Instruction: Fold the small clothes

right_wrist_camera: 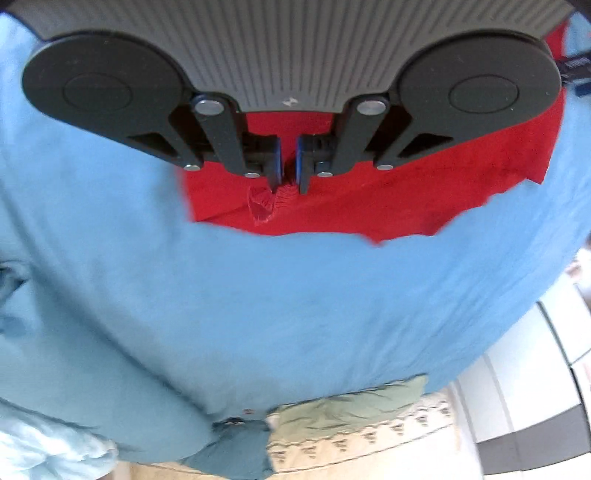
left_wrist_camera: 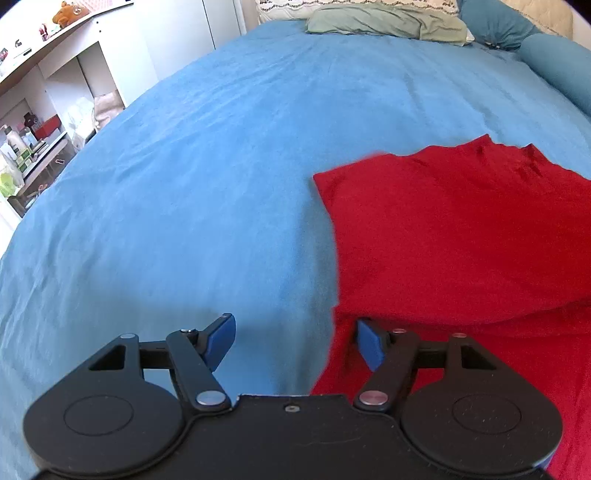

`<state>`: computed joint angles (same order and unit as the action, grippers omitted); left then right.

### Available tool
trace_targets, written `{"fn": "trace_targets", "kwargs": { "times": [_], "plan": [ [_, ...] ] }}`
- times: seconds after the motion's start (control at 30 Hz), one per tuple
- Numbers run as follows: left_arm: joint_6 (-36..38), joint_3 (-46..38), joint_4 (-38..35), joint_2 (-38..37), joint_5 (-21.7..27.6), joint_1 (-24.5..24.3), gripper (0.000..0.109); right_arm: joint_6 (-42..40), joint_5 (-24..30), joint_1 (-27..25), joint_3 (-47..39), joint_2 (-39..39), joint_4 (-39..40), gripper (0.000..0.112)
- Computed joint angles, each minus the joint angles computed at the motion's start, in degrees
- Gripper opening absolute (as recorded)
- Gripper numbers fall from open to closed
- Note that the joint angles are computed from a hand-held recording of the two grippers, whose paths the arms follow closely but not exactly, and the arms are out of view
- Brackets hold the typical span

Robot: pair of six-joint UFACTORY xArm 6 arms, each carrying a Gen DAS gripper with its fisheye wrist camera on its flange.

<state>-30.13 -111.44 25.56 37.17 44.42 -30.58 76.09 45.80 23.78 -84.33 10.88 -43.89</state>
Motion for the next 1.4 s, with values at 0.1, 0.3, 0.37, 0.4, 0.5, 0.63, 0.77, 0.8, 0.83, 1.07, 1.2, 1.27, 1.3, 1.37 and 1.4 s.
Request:
{"fn": "trace_targets", "kwargs": {
  "times": [0.1,0.3,0.37,0.4,0.5,0.63,0.77,0.8,0.83,1.07,1.2,1.27,1.3,1.37,1.4],
  "plan": [
    [-1.1,0.8,1.0,-0.2,0.1,-0.1,0.076,-1.9,0.1,-1.8,5.2,-2.5,2.9,0.022],
    [-3.4,6.9,2.7,-4.4,0.2,-0.1,0.077,-1.5,-2.1,-2.6,10.7,-3.0,3.6,0.022],
    [-2.8,8.3,3.2,-5.5,0.4,-0.2,0.077,-1.3,-2.1,-2.4,11.2,-3.0,3.2,0.026],
    [-2.4,8.9,3.7,-6.2,0.4,-0.4,0.076,-1.6,-1.0,-1.8,10.9,-3.0,2.7,0.028],
    [-0.6,12.3,5.0,-9.5,-2.9,-1.1,0.075,-1.6,2.4,0.0,10.1,-3.8,0.1,0.083],
    [7.1,11.1,-2.0,-9.3,-6.6,-2.1,0.077,-1.8,-4.2,1.2,12.0,-5.7,-4.5,0.097],
    [11.3,6.8,-7.6,-5.5,-8.1,-3.1,0.077,-5.4,-7.7,0.8,10.4,-2.6,-1.7,0.097],
    [11.4,5.5,-7.8,-4.4,-8.0,-3.4,0.077,-5.7,-6.8,0.7,9.9,-1.5,-0.4,0.097],
    [11.6,4.4,-8.3,-3.5,-7.8,-3.6,0.077,-6.2,-5.7,0.6,9.3,-0.4,1.7,0.097],
    [15.0,0.7,-11.1,-0.4,-8.1,-4.2,0.077,0.2,-9.0,-0.1,14.6,-4.4,-0.1,0.099],
    [16.0,0.5,-12.5,1.0,-8.0,-4.0,0.079,-0.2,-13.6,-2.4,10.9,-0.9,-4.3,0.101],
    [13.9,3.4,-11.3,-0.1,-11.1,-3.7,0.082,-1.6,-13.9,-3.6,8.4,2.3,-4.4,0.101],
    [12.9,3.8,-10.7,-0.1,-11.9,-3.7,0.083,-2.1,-14.0,-4.3,7.6,3.8,-4.1,0.102],
    [11.0,5.0,-9.0,-0.2,-14.0,-3.7,0.084,1.4,-16.5,-5.9,8.2,5.5,-7.3,0.103],
    [9.9,5.8,-7.7,-0.5,-15.1,-3.7,0.084,4.3,-18.1,-6.7,9.0,5.5,-9.8,0.103]
  ]
}}
